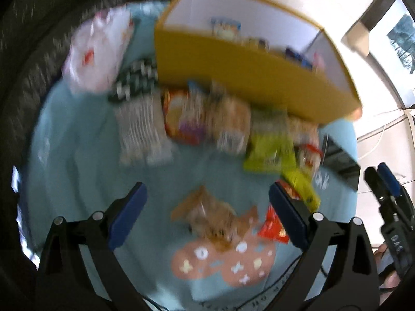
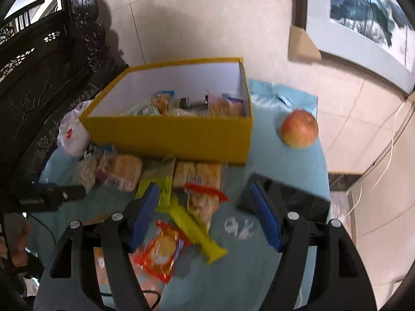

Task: Organize snacks
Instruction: 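Grasp the brown-clear pastry bag with the left gripper while the right grasps the red biscuit pack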

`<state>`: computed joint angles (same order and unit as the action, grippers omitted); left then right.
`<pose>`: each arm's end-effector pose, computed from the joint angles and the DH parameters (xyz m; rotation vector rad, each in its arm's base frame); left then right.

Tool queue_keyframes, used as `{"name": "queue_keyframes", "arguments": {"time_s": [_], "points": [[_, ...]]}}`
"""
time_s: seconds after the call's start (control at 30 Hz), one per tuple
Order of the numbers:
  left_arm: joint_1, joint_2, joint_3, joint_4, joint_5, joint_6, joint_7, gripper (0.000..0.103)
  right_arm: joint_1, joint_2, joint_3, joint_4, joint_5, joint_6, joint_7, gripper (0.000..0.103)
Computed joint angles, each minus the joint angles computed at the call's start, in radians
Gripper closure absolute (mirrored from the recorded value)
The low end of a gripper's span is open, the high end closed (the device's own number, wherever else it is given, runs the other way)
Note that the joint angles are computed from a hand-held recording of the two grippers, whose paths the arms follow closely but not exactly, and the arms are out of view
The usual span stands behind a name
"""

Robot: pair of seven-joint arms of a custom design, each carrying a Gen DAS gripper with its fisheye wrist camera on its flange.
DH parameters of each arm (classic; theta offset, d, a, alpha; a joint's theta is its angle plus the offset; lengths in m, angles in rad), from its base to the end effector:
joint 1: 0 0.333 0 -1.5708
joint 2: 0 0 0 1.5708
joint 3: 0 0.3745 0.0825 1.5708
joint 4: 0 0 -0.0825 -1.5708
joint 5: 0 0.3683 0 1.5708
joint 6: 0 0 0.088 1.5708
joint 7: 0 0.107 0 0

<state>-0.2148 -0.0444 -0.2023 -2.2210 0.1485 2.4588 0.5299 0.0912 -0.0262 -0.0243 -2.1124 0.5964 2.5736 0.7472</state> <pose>0.4840 -0.2160 0.4901 -2.5787 1.4939 -0.4101 0.5596 0.0280 0.5440 -2.1556 1.3361 -0.3399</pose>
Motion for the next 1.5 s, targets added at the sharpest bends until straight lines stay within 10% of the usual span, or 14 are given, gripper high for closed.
{"name": "queue_keyframes", "arguments": {"time_s": [0.3, 0.47, 0.63, 0.8, 1.17, 1.3, 1.5], "points": [[-0.002, 0.107, -0.021, -0.011, -0.212, -0.015, -0.075, 0.007, -0.016, -0.046, -0.010, -0.051, -0.038, -0.018, -0.003, 0.030], [-0.010, 0.151, -0.034, 0.022, -0.120, -0.071, -0.135, 0.011, -0.023, -0.043, -0.010, -0.059, -0.080, -0.081, 0.001, 0.030], [-0.032, 0.156, -0.044, 0.060, 0.028, -0.163, -0.146, 0.059, -0.020, -0.015, -0.005, -0.035, -0.105, -0.201, 0.069, 0.030], [-0.031, 0.129, -0.049, 0.030, 0.026, -0.155, -0.081, 0.061, 0.000, 0.034, 0.011, 0.001, -0.176, -0.339, 0.256, 0.030], [-0.023, 0.042, -0.026, -0.104, -0.023, -0.043, -0.057, 0.061, 0.068, 0.097, 0.028, -0.034, -0.294, -0.234, 0.421, 0.029], [-0.028, 0.052, -0.028, -0.087, -0.015, -0.047, -0.060, 0.061, 0.084, 0.087, 0.028, -0.056, -0.373, -0.183, 0.417, 0.058], [-0.021, 0.039, -0.021, -0.093, -0.023, -0.048, -0.042, 0.061, 0.051, 0.057, 0.012, -0.041, -0.274, -0.250, 0.330, 0.059]]}}
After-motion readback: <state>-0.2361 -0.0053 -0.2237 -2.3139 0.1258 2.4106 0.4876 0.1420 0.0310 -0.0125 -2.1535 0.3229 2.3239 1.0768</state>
